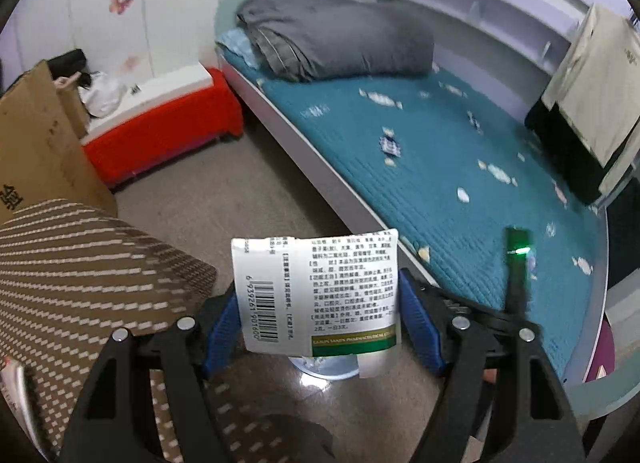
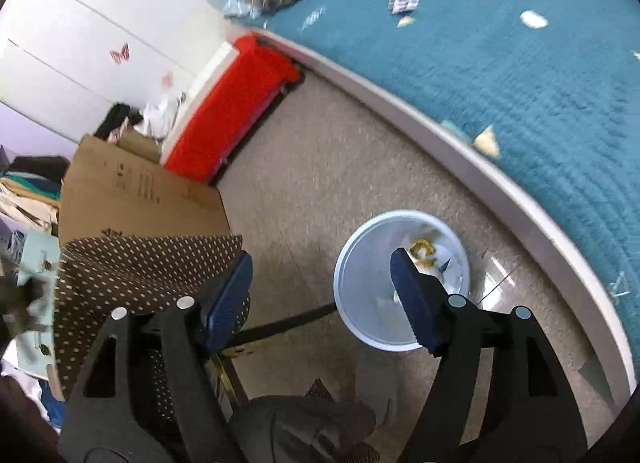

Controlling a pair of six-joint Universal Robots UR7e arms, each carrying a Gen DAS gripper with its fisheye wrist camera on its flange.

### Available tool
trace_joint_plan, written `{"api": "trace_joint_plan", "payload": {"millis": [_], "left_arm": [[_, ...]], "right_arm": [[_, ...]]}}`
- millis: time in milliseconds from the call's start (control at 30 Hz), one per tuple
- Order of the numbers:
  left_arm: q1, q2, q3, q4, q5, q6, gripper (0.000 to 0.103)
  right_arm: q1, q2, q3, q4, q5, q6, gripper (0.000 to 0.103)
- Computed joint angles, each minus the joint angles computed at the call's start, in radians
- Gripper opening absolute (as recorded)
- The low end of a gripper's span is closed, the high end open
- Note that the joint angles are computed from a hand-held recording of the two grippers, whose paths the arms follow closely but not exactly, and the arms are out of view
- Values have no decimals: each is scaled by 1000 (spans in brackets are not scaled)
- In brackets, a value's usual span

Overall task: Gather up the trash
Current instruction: 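Carry both items to the wastebasket and open both tools over it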

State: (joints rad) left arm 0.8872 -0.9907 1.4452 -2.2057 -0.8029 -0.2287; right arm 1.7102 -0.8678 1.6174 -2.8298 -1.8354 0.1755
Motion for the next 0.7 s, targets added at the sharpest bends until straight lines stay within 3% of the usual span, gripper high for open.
{"api": "trace_joint_plan", "payload": {"millis": [333, 367, 433, 567, 700], "left_arm": [[54, 195, -204, 205, -85, -51, 72], [59, 208, -223, 227, -89, -56, 74], [68, 235, -260, 280, -85, -76, 93], [73, 256, -294, 344, -44, -136, 95], [60, 219, -256, 288, -42, -139, 95]], "right_arm": [[4, -80, 43, -55, 6, -21, 84], [5, -86, 45, -54, 7, -20, 85], [12, -92, 50, -71, 4, -21, 88], [20, -101, 65, -99, -8, -4, 94], [49, -101, 64, -96, -66, 9, 97]]}}
